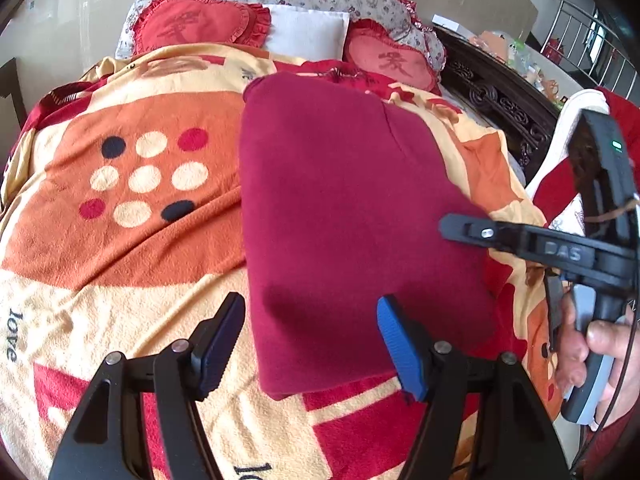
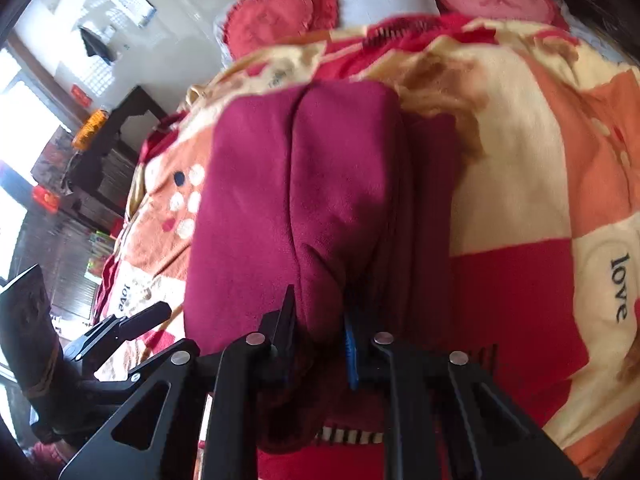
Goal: Fold small clothes
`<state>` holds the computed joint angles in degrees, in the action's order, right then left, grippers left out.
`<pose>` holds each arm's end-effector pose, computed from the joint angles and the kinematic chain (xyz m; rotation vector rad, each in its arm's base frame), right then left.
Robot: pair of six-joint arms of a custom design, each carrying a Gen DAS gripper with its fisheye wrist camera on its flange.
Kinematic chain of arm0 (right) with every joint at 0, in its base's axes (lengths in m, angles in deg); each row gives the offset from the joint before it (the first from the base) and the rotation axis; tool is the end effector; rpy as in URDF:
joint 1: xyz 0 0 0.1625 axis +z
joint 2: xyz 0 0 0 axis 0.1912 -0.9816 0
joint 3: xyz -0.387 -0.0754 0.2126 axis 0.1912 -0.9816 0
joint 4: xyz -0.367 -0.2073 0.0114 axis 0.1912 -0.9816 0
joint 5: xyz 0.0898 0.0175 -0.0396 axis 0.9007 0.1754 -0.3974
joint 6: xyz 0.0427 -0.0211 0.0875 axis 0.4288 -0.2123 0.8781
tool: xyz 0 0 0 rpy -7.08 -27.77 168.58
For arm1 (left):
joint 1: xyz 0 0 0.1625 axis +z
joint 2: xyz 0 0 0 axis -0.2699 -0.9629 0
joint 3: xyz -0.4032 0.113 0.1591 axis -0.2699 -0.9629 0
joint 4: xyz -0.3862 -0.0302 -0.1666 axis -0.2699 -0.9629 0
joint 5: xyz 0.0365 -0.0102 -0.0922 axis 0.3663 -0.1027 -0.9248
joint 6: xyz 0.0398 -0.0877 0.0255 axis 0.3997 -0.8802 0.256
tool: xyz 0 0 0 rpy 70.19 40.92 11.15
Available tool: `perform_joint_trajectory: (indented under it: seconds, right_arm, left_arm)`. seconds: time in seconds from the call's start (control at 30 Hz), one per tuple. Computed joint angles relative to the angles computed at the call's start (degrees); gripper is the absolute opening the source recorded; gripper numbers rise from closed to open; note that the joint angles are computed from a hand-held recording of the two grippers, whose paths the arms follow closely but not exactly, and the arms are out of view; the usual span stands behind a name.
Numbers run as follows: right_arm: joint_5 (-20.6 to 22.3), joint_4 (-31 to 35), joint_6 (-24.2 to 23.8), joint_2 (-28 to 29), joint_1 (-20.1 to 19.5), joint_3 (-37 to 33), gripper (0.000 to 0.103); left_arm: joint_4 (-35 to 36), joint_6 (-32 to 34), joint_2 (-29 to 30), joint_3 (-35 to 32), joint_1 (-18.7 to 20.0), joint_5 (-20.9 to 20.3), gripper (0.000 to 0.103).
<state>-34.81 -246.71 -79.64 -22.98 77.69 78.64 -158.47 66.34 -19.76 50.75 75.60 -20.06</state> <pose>0.0879 -0.6529 0.1667 0.0798 -2.6714 0.7812 -0.1880 -0.6833 0.0645 0.7639 2.5724 -0.4818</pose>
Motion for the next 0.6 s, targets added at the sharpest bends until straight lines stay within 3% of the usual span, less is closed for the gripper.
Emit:
perform_joint_trajectory:
  seconds: [0.1, 0.23, 0.3, 0.4, 0.5, 0.6]
  right_arm:
    - [-2.3, -5.5, -3.8, -1.1, 0.8, 2.3, 0.000]
    - [-7.9, -5.4, -3.6, 1.1, -0.3, 1.5, 0.000]
    - [-6.4, -6.1, -3.2, 1.2, -0.8, 1.7, 0.000]
    - [-4.0, -6.4, -1.0, -0.7, -0.7, 2.3, 0.010]
    - [-3.4, -8.8, -0.7, -1.3, 0.0, 2.5, 0.013]
    - [-10.9, -14.4, -4.3, 1.8, 2.9, -0.8, 0.013]
  left_arm:
    - [-0.1, -0.1, 0.9, -0.5, 0.0, 1.4, 0.072]
    - [1.5, -1.0, 2.9, -1.8, 0.5, 2.2, 0.072]
    - [0.5, -1.0, 3.3, -1.6, 0.7, 2.3, 0.072]
    - [-0.2, -0.8, 3.6, -1.8, 0.8, 2.4, 0.072]
    - [-0.3, -0.7, 3.9, -2.2, 0.7, 2.5, 0.072]
    - [-0.4, -1.1, 4.1, -2.1, 0.5, 2.4, 0.072]
